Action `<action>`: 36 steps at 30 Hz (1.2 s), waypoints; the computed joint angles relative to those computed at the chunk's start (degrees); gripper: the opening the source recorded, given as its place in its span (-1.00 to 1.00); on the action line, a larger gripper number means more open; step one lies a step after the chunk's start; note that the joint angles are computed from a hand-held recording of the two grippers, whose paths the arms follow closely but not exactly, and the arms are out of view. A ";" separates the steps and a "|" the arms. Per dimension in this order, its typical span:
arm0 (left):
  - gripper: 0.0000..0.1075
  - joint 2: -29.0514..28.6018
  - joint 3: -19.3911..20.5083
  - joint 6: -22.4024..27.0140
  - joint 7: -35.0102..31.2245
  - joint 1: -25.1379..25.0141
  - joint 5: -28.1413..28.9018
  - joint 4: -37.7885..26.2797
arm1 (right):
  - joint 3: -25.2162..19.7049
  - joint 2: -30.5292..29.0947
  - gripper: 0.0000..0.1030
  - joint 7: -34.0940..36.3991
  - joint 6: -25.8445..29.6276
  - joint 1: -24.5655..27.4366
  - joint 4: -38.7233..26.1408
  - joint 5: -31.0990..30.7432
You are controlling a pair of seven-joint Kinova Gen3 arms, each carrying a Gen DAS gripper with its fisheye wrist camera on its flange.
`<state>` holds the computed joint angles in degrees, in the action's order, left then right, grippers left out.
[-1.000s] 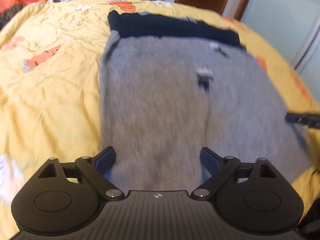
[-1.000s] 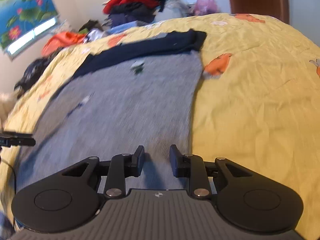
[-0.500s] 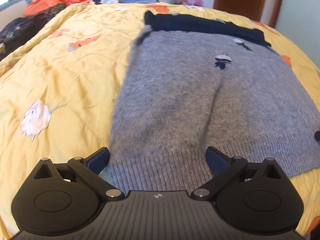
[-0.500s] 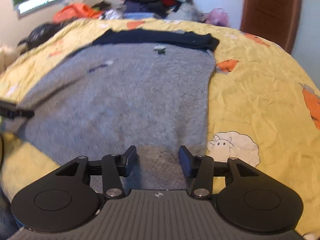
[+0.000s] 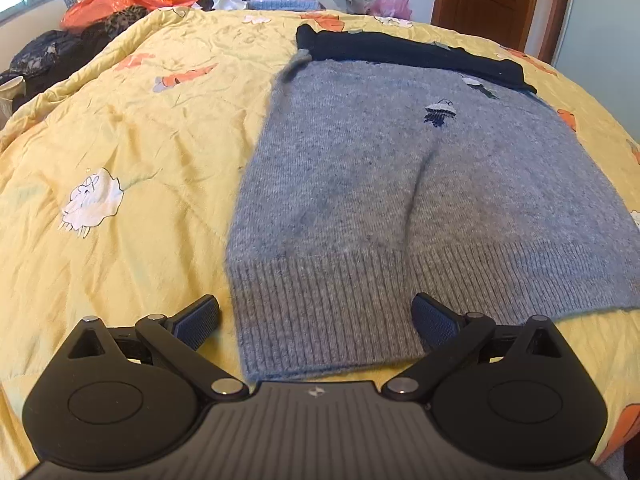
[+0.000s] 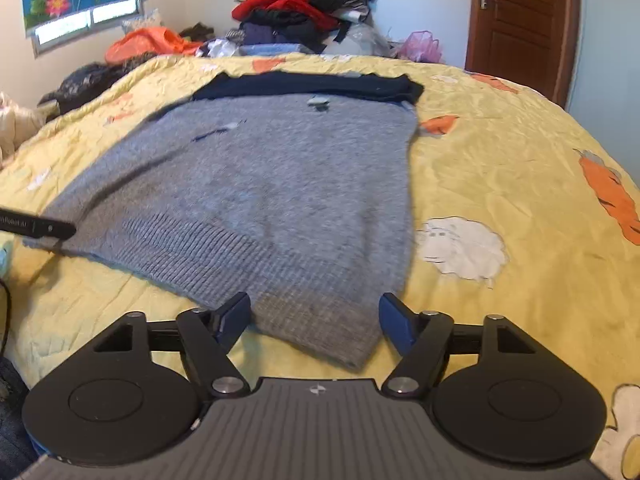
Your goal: Fold small clothes
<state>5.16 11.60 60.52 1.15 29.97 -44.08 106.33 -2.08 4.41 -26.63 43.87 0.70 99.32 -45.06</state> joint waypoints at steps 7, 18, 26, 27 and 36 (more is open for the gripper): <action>0.92 -6.26 -0.66 -3.90 -0.07 -4.76 2.27 4.42 | 1.91 3.11 0.79 0.44 5.91 5.13 -3.79 -3.78; 0.92 -4.05 0.95 -3.38 -5.43 -8.71 5.93 1.66 | -0.20 4.45 0.95 4.26 6.54 7.79 -1.47 -8.02; 0.92 -5.31 0.99 -4.45 -4.15 -9.01 9.86 1.25 | 0.71 5.16 0.94 0.41 8.25 8.82 -3.33 -8.54; 0.92 -3.92 1.24 -2.31 -5.19 -8.66 10.01 -0.35 | 0.74 5.56 0.94 0.45 8.69 8.99 -3.54 -8.49; 0.92 1.18 -1.15 4.59 -4.02 -3.42 8.27 -5.41 | -0.84 5.62 1.00 2.23 6.31 8.07 -1.84 -10.73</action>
